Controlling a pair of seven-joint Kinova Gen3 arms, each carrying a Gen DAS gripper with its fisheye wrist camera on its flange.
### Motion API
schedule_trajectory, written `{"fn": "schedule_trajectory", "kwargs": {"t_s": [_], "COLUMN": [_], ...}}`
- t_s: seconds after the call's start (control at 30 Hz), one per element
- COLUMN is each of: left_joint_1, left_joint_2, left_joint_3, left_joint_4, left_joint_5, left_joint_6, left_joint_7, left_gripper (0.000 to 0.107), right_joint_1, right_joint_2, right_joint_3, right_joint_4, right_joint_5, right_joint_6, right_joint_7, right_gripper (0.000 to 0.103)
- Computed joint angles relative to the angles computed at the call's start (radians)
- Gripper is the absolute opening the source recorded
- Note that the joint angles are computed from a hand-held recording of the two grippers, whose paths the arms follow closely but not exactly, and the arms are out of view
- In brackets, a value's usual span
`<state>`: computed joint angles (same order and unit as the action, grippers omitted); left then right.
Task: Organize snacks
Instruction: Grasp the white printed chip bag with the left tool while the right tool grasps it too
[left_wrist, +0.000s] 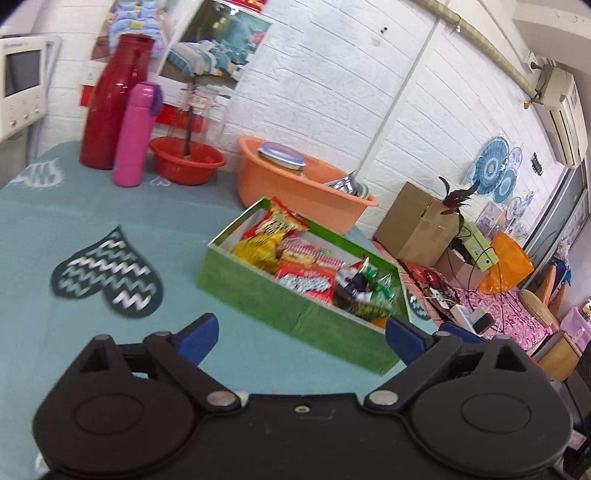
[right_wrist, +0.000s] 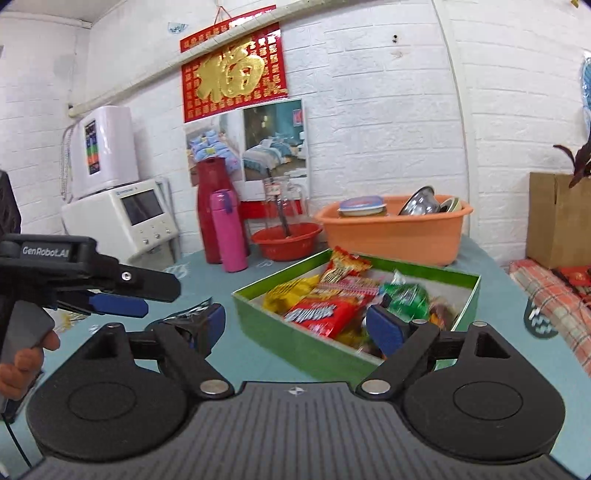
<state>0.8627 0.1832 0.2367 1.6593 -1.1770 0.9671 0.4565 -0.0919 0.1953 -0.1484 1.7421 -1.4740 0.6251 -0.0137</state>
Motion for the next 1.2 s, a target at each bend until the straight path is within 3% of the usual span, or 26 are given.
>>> {"fn": "schedule_trajectory", "kwargs": {"t_s": [0.17, 0.33, 0.57, 0.73, 0.77, 0.83, 0.87, 1.0, 1.2], "left_joint_1": [0.048, 0.050, 0.053, 0.029, 0.023, 0.002, -0.007, -0.017, -0.010], "left_joint_2": [-0.008, -0.027, -0.051, -0.052, -0.051, -0.056, -0.054, -0.051, -0.051], "left_joint_3": [0.031, 0.043, 0.067, 0.077, 0.076, 0.069, 0.067, 0.060, 0.058], "left_joint_4": [0.060, 0.151, 0.244, 0.259, 0.257, 0.268, 0.268, 0.269, 0.253], "left_joint_5": [0.067, 0.108, 0.058, 0.039, 0.042, 0.045, 0.051, 0.036, 0.052], "left_joint_6": [0.090, 0.046, 0.021, -0.005, -0.013, -0.062, -0.079, -0.120, -0.082], "left_joint_7": [0.096, 0.258, 0.435, 0.417, 0.403, 0.376, 0.360, 0.343, 0.314], "left_gripper": [0.103, 0.103, 0.103, 0.103, 0.100, 0.067, 0.063, 0.062, 0.063], "right_joint_1": [-0.004, -0.022, -0.051, -0.067, -0.067, -0.058, -0.053, -0.042, -0.053], "right_joint_2": [-0.020, 0.014, 0.081, 0.128, 0.130, 0.128, 0.125, 0.080, 0.095], "right_joint_3": [0.005, -0.007, -0.055, -0.085, -0.087, -0.092, -0.094, -0.088, -0.069], "right_joint_4": [0.052, 0.041, -0.019, -0.068, -0.075, -0.082, -0.081, -0.025, -0.047], "right_joint_5": [0.091, 0.239, 0.347, 0.403, 0.416, 0.439, 0.446, 0.430, 0.428], "right_joint_6": [0.058, 0.153, 0.249, 0.270, 0.279, 0.319, 0.335, 0.309, 0.304], "right_joint_7": [-0.049, -0.200, -0.241, -0.295, -0.306, -0.318, -0.311, -0.258, -0.334], "right_gripper": [0.103, 0.103, 0.103, 0.101, 0.086, 0.063, 0.057, 0.058, 0.070]}}
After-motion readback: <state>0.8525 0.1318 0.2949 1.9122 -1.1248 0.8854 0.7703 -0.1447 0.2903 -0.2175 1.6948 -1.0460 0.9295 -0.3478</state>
